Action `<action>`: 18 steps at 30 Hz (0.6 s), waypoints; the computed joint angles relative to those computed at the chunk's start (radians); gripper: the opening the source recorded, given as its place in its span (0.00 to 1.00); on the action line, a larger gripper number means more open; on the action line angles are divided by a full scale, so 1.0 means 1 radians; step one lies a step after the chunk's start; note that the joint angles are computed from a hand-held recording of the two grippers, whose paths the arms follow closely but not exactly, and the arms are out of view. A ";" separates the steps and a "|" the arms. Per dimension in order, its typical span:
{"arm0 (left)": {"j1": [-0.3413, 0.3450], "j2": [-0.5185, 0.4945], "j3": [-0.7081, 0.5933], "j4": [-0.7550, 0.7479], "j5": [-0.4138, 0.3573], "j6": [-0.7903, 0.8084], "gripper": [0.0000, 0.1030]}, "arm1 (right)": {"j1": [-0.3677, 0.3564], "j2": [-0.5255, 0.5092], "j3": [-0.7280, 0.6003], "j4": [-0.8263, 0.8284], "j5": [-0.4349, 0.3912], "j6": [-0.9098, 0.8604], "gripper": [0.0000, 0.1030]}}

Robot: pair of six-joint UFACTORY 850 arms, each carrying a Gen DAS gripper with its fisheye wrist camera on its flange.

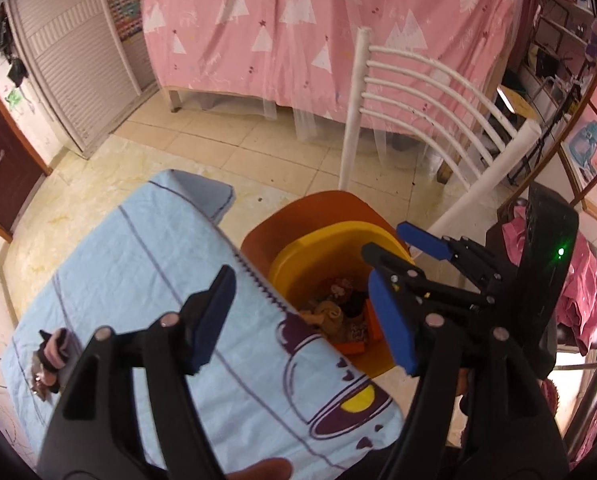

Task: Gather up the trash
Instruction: 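Move both tools back over the remaining items on the bed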

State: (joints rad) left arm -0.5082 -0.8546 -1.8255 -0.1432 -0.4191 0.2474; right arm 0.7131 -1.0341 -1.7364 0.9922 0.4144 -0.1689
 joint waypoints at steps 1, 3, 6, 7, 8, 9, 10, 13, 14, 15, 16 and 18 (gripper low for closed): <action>0.009 0.016 0.018 -0.014 0.011 0.013 0.66 | 0.002 -0.002 -0.010 0.019 -0.001 -0.026 0.46; 0.021 0.038 0.045 -0.013 0.031 0.011 0.67 | 0.006 -0.005 -0.023 0.035 -0.003 -0.055 0.47; 0.048 0.078 0.093 -0.042 0.060 0.029 0.70 | 0.012 -0.015 -0.057 0.074 -0.013 -0.119 0.51; 0.060 0.096 0.113 -0.042 0.074 0.024 0.71 | 0.014 -0.022 -0.075 0.089 -0.019 -0.146 0.52; 0.069 0.110 0.131 -0.043 0.087 0.022 0.71 | 0.016 -0.029 -0.096 0.107 -0.026 -0.178 0.54; 0.083 0.129 0.154 -0.048 0.102 0.023 0.73 | 0.019 -0.036 -0.114 0.122 -0.033 -0.204 0.56; 0.094 0.140 0.167 -0.047 0.113 0.021 0.75 | 0.022 -0.045 -0.137 0.141 -0.041 -0.237 0.57; 0.128 0.186 0.221 -0.024 0.152 -0.009 0.78 | 0.032 -0.081 -0.220 0.232 -0.065 -0.367 0.63; 0.140 0.200 0.236 -0.028 0.160 -0.009 0.81 | 0.037 -0.097 -0.256 0.271 -0.075 -0.419 0.64; 0.152 0.212 0.250 -0.027 0.172 -0.013 0.82 | 0.040 -0.110 -0.286 0.308 -0.081 -0.466 0.66; 0.167 0.230 0.271 -0.012 0.189 -0.030 0.83 | 0.044 -0.126 -0.321 0.351 -0.088 -0.522 0.69; 0.190 0.256 0.303 0.001 0.212 -0.047 0.87 | 0.051 -0.160 -0.396 0.455 -0.102 -0.650 0.72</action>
